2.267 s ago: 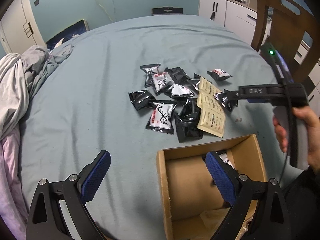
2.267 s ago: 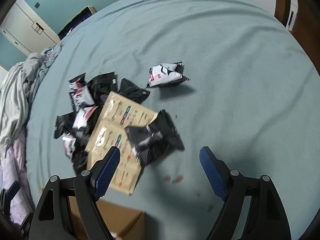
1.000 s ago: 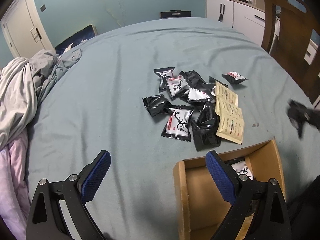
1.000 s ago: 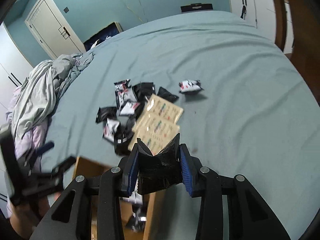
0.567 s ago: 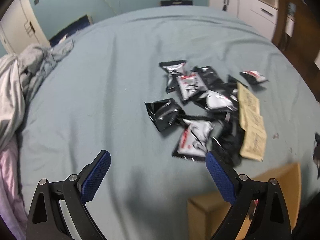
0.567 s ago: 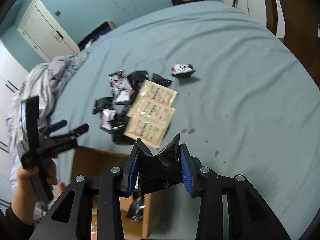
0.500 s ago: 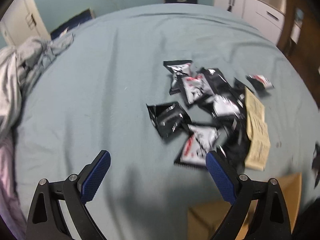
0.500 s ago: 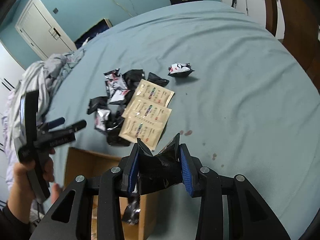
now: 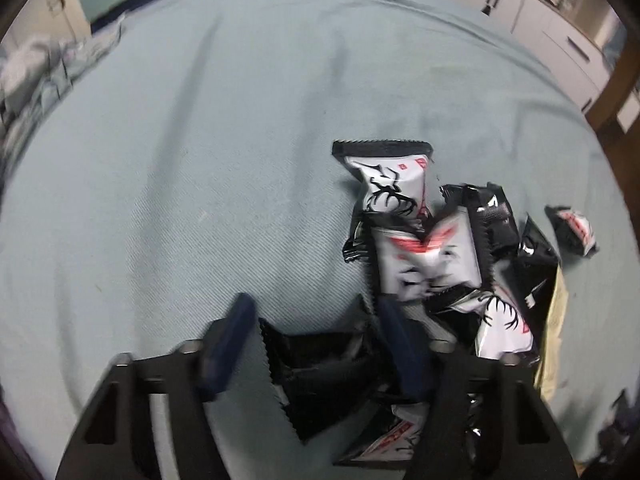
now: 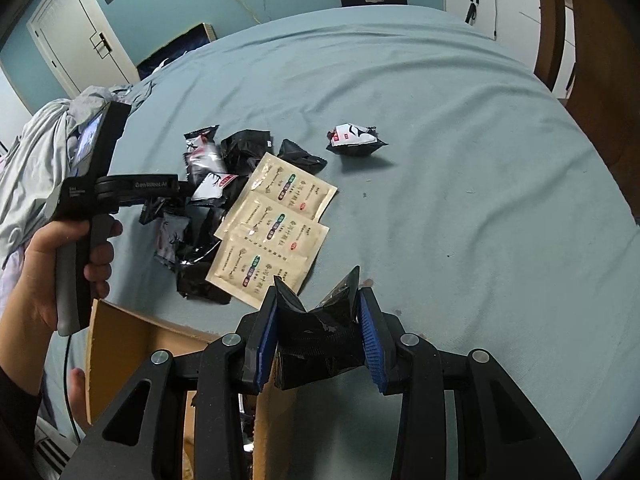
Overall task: Organize snacks
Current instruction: 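Lower both black packets into the box and open both grippers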
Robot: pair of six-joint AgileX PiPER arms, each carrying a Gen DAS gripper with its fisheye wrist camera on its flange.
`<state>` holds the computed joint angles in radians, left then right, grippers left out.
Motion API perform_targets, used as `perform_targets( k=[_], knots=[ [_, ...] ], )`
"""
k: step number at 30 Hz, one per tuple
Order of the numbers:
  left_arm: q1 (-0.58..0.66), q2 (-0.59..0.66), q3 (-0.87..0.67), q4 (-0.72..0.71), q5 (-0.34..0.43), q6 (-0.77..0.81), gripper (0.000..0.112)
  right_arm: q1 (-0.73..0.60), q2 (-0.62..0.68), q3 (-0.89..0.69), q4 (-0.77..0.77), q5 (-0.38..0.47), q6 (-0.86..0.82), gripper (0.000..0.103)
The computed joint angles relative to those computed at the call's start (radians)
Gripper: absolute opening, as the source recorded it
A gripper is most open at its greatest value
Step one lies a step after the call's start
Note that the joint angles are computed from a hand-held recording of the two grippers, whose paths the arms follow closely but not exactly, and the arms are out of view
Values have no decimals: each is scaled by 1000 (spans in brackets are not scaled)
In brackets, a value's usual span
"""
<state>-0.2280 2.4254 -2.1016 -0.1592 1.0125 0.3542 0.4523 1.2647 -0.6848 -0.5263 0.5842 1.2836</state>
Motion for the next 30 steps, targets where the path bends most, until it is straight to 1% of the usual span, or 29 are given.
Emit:
perform_targets(
  k=[1, 3, 5, 7, 9, 13, 15, 17, 18, 20, 21, 22, 26, 28, 30],
  knots=[
    [3, -13, 17, -17, -1, 14, 41, 8, 3, -2, -19, 8, 16, 36],
    [29, -27, 27, -83, 28, 32, 36, 38, 9, -7, -69, 30, 62, 36],
    [57, -57, 64, -124, 40, 32, 35, 81, 6, -10, -118, 57, 114, 36],
    [74, -121, 141, -123, 7, 38, 33, 94, 1, -7, -133, 66, 135, 36],
    [100, -205, 230, -129, -34, 61, 33, 128, -19, -1, -171, 95, 191, 36],
    [149, -380, 382, -174, -74, 91, 33, 205, -71, 15, -234, 160, 292, 36],
    [161, -483, 471, -206, -90, 142, 33, 212, -78, 18, -235, 167, 301, 36],
    [160, -598, 580, -226, -112, 223, 33, 233, -104, 26, -235, 183, 320, 36],
    [158, -628, 609, -240, -110, 254, 33, 246, -118, 31, -237, 191, 331, 36],
    [165, -702, 674, -284, -44, 314, 33, 291, -153, 43, -250, 224, 367, 36],
    [164, -718, 687, -290, -26, 328, 33, 320, -167, 44, -256, 250, 382, 36],
    [162, -760, 728, -294, -16, 360, 33, 342, -178, 45, -261, 269, 393, 36],
    [160, -920, 924, -307, -38, 511, 33, 432, -237, 59, -282, 314, 454, 36],
    [162, -957, 996, -327, -47, 571, 33, 502, -302, 85, -303, 345, 528, 36],
    [156, -977, 1056, -344, -90, 618, 33, 533, -329, 102, -320, 354, 569, 36]
  ],
)
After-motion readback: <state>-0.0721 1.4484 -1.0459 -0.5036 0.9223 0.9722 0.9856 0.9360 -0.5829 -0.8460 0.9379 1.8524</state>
